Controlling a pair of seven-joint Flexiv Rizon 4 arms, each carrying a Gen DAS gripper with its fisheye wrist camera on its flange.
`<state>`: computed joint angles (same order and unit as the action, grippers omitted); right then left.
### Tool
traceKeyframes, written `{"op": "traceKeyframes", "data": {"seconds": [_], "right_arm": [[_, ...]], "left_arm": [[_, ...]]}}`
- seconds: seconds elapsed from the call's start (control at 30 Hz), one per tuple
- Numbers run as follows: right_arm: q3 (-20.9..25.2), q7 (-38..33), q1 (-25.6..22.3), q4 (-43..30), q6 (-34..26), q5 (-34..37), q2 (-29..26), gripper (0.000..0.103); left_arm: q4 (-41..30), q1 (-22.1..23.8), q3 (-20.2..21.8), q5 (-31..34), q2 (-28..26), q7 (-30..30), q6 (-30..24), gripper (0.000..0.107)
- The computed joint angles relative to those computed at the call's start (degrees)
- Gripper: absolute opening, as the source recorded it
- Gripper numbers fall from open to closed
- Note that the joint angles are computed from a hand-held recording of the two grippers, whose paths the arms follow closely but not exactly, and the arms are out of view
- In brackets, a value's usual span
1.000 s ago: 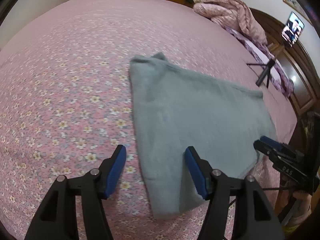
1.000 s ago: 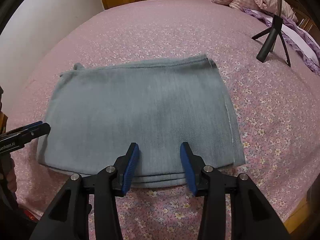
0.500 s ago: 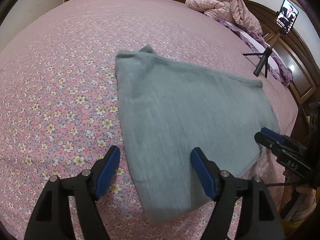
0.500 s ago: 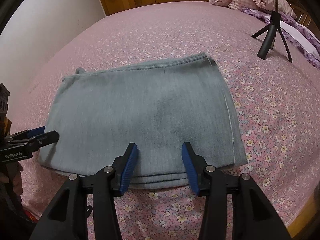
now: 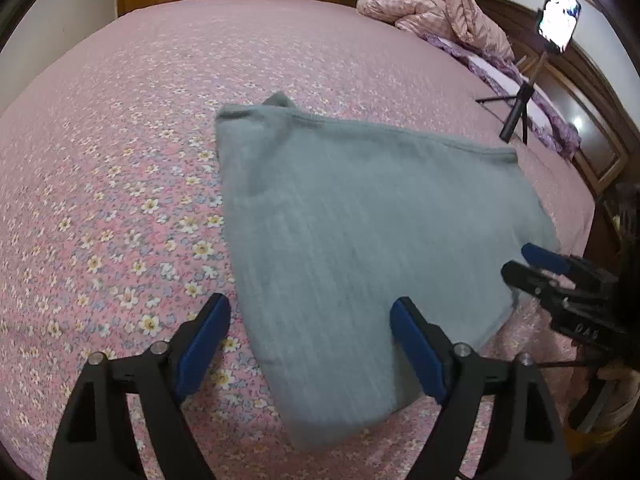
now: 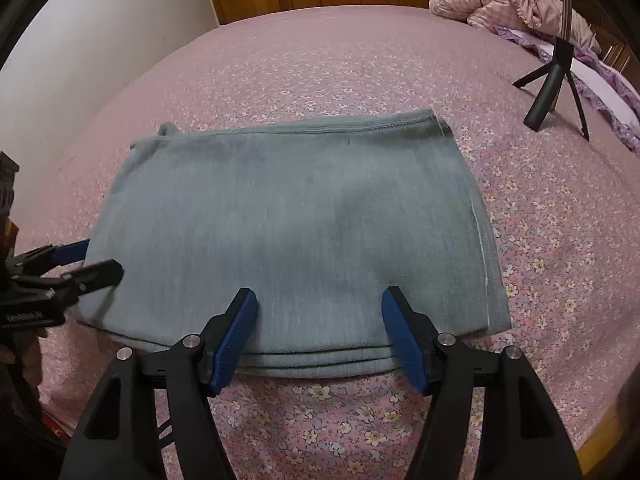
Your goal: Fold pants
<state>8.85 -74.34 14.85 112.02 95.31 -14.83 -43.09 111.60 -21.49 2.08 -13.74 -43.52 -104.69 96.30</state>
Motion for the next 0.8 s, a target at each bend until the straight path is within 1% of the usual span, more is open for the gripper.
{"op": "traceKeyframes", "data": {"seconds": [0.07, 0.1, 0.13, 0.2, 0.23, 0.33, 0.4, 0.47, 0.63, 0.67, 0.7, 0.77, 0.8], "right_arm": [[0.1, 0.3, 0.0, 0.0, -1.2, 0.1, 0.5, 0.067], [0.4, 0.5, -0.3, 0.2, -1.4, 0.4, 0.8, 0.067], [1.2, 0.5, -1.0, 0.3, -1.3, 0.7, 0.9, 0.066], [3.5, 0.2, -3.2, 0.3, -1.7, 1.0, 1.0, 0.067], [3.9, 0.0, -3.7, 0.4, -1.8, 1.0, 1.1, 0.066], [2.2, 0.2, -2.4, 1.0, -1.0, 1.2, 1.6, 0.066], [3.2, 0.3, -3.4, 0.8, -1.0, 1.5, 1.3, 0.066], [3.7, 0.2, -3.9, 0.7, -0.9, 1.6, 1.1, 0.067], [2.5, 0.4, -2.7, 0.9, -0.4, 1.4, 0.7, 0.067], [2.4, 0.5, -2.7, 0.7, -0.5, 1.4, 0.5, 0.067], [2.3, 0.5, -2.6, 0.7, -0.4, 1.4, 0.4, 0.067], [2.1, 0.6, -2.4, 0.7, -0.3, 1.4, 0.4, 0.067], [2.0, 0.6, -2.3, 0.8, -0.3, 1.3, 0.4, 0.067]], "left_arm": [[1.9, 2.1, -2.2, -0.2, 0.7, -0.8, 2.2, 0.076], [2.6, 2.2, -2.1, -0.5, 1.0, -1.2, 2.8, 0.074], [2.9, 1.2, -1.0, -1.1, 1.2, -2.0, 3.1, 0.071], [2.8, -2.4, 3.1, -2.7, 1.1, -3.5, 3.2, 0.070], [2.5, -4.2, 5.0, -3.4, 0.9, -4.1, 2.9, 0.070], [1.1, -6.5, 7.7, -3.9, 0.1, -4.3, 0.8, 0.070], [-0.1, -7.0, 8.4, -3.5, -0.6, -4.4, -0.2, 0.072], [-0.7, -6.4, 8.0, -2.8, -1.0, -4.5, 0.0, 0.072], [-1.6, -5.9, 7.8, -2.1, -1.6, -4.8, -0.2, 0.072], [-1.4, -5.5, 7.4, -2.0, -1.4, -4.8, 0.0, 0.069], [-0.9, -3.8, 5.5, -1.5, -1.2, -4.4, 0.9, 0.065], [-0.2, 0.0, 1.1, -0.6, -0.9, -3.5, 2.8, 0.040], [0.3, 2.3, -1.5, -0.1, -0.7, -2.9, 3.6, 0.036]]}}
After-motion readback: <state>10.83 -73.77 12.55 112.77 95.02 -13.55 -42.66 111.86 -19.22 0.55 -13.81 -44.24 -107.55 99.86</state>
